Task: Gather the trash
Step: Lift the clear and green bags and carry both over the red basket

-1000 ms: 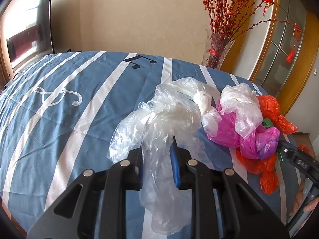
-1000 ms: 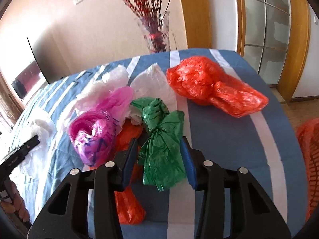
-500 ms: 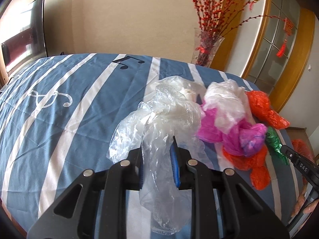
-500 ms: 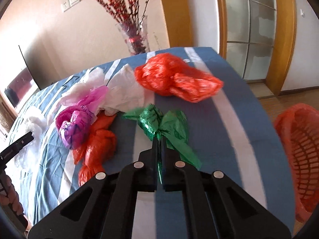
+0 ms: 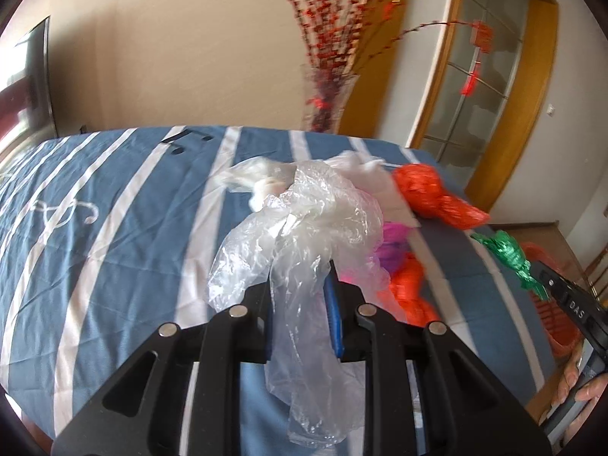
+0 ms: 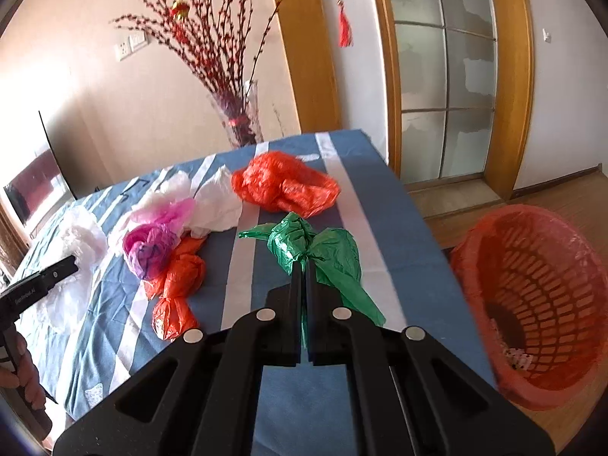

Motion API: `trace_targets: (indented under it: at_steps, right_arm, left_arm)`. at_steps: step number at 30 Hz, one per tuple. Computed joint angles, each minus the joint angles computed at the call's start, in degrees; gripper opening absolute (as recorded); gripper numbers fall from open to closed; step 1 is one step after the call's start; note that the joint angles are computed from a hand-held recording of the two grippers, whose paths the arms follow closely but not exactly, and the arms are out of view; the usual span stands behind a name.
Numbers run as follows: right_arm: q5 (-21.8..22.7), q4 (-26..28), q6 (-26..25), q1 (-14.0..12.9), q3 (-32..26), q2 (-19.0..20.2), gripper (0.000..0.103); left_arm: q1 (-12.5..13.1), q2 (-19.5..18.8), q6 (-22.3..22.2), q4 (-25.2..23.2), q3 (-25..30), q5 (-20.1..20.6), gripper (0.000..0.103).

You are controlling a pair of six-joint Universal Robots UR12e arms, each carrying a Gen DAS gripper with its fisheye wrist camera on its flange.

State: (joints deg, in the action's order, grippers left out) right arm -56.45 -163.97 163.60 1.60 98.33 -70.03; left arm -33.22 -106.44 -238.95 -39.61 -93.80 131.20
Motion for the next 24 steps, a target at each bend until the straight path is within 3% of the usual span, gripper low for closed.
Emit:
trace_targets:
  at_steps: [9,24]
  right_arm:
    - [0.67,-3.69,2.83,-1.99,0.72,-0.57,0.002]
    - [-2.67,-10.17,7.43,-5.22,1.58,-0.3,0.002]
  left_arm:
    - [-0.96,-3.91,7.79,4.97,5.19,-3.09,0.023]
    - [-0.72,-12.2,16.68,10.63,15.52,-12.91,0.023]
